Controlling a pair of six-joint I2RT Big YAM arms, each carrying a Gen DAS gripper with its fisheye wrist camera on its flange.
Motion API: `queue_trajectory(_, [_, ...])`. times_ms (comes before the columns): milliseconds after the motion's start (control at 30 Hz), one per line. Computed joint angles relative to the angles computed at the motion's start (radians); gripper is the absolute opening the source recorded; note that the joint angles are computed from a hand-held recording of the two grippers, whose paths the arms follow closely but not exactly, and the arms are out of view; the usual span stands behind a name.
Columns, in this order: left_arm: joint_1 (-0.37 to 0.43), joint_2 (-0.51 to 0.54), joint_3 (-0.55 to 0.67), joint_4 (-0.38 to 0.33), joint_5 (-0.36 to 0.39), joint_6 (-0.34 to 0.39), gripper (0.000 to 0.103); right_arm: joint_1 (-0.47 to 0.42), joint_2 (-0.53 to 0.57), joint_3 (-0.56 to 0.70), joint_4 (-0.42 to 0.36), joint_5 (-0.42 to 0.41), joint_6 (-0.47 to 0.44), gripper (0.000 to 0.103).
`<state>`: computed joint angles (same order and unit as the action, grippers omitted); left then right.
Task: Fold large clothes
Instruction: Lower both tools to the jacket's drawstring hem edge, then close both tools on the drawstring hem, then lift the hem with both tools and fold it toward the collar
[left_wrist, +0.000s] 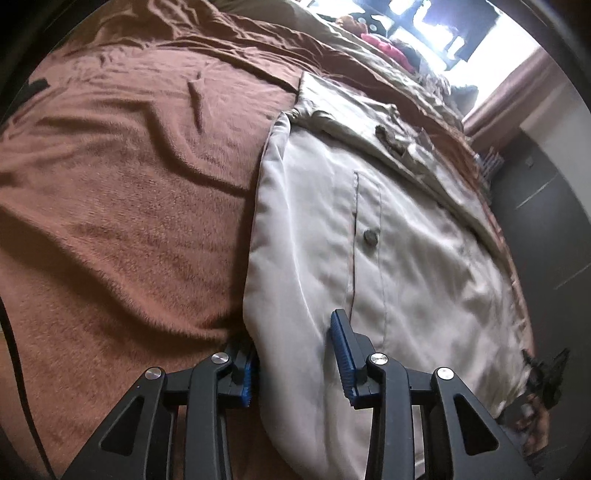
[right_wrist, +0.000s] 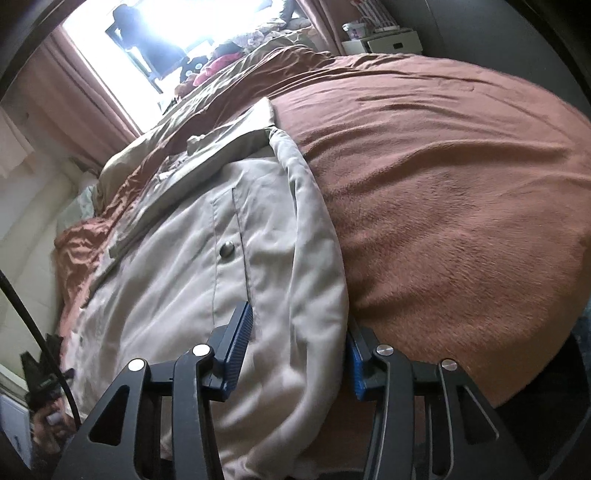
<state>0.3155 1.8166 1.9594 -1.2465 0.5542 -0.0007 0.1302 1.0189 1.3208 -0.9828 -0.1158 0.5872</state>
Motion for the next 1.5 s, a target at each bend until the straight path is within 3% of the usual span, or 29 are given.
queue_trajectory(33, [0.003, 0.001, 0.001, -0.003, 0.019, 0.000, 0.037, -0.007, -0.007, -0.011, 0.017, -0.025, 0.005, 0.043])
queue_trajectory(167, [0.023, -0.024, -0.039, -0.036, 0.206, 0.050, 0.037, -0.042, -0.063, -0.096, 0.130, -0.184, 0.053, 0.043])
queue_trajectory(267, [0.023, -0.062, -0.083, -0.017, 0.216, 0.081, 0.037, -0.063, -0.115, -0.171, 0.223, -0.284, 0.082, 0.043])
queue_trajectory(333, [0.020, -0.071, -0.092, -0.028, 0.211, 0.092, 0.037, -0.067, -0.132, -0.193, 0.223, -0.313, 0.080, 0.043])
queue_trajectory(500, [0.022, -0.078, -0.114, -0.063, 0.203, 0.124, 0.037, -0.048, -0.149, -0.182, 0.131, -0.268, 0.033, 0.042])
queue_trajectory(533, [0.026, -0.085, -0.125, -0.053, 0.210, 0.108, 0.031, -0.049, -0.148, -0.176, 0.115, -0.262, 0.033, 0.039])
queue_trajectory(633, [0.041, -0.094, -0.135, -0.048, 0.202, 0.077, 0.013, -0.069, -0.148, -0.156, 0.067, -0.255, 0.056, 0.017])
queue_trajectory(700, [0.052, -0.100, -0.135, -0.041, 0.222, 0.063, 0.012, -0.081, -0.167, -0.151, 0.060, -0.252, 0.074, 0.008])
queue_trajectory(1000, [0.057, -0.181, -0.153, 0.067, 0.164, -0.016, 0.008, 0.002, -0.246, -0.104, 0.051, -0.143, 0.106, 0.004])
queue_trajectory(1367, [0.124, -0.255, -0.146, 0.084, 0.233, -0.047, 0.007, 0.103, -0.336, -0.069, 0.031, -0.082, 0.084, 0.003])
queue_trajectory(1500, [0.154, -0.298, -0.146, 0.091, 0.263, -0.043, 0.007, 0.099, -0.385, -0.095, 0.039, -0.090, 0.069, 0.004])
